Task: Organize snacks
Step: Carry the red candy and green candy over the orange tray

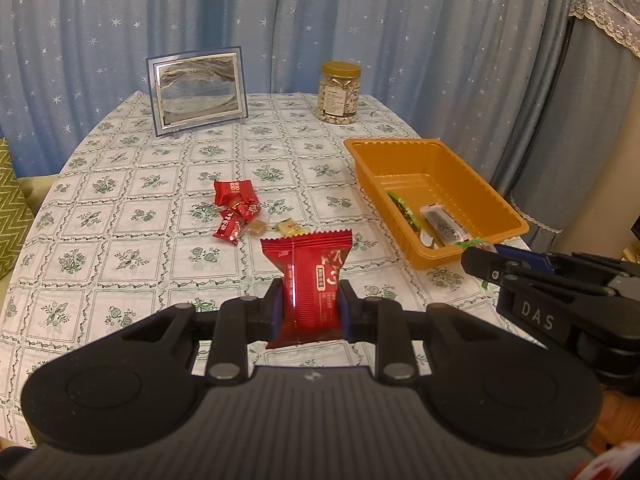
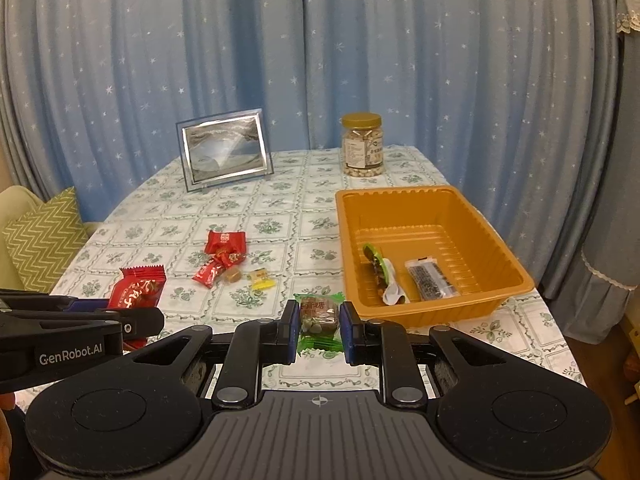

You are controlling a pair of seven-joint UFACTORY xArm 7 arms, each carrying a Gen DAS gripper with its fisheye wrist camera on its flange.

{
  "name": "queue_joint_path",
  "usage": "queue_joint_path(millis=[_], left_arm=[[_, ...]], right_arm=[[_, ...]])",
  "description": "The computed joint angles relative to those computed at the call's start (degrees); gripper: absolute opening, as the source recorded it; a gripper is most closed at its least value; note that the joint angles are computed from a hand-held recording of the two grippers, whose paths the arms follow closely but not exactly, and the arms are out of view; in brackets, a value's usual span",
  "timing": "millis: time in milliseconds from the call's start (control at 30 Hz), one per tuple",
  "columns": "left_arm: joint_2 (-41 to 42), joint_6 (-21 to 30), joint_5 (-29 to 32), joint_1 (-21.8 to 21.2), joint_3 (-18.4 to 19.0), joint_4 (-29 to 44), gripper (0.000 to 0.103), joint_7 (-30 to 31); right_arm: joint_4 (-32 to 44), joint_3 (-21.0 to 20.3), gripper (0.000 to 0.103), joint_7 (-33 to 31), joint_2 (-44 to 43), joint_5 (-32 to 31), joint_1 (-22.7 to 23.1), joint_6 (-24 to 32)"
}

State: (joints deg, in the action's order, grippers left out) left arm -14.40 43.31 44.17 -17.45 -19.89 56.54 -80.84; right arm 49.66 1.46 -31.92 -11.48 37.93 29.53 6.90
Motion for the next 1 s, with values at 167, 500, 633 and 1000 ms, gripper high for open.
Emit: queue_joint_path(millis=[167,500,633,1000], left_arm=[[1.88,-0.92,0.51,-0.23,0.22,1.64,0.025,0.26],[10.74,-4.09,2.86,-3.24,3.14,9.73,0.025,1.15],[14.88,-5.69,3.26,-5.12,5.43,13.65,0.025,2.03],[25.31,-8.84,1.16,-9.61,11.98,24.05,0.025,6.68]], right_arm=[[0.36,-0.47,0.021,0.12,0.26,0.16,-0.76,-0.13],[2.98,-1.27,0.022,0.75,2.91,-0.01,-4.84,-0.12],[5.28,-1.08,0.022,0.13,5.1,0.71,-7.24,0.22],[12.84,2.88,0.022,-1.99,12.68,2.51,-15.26,1.57]])
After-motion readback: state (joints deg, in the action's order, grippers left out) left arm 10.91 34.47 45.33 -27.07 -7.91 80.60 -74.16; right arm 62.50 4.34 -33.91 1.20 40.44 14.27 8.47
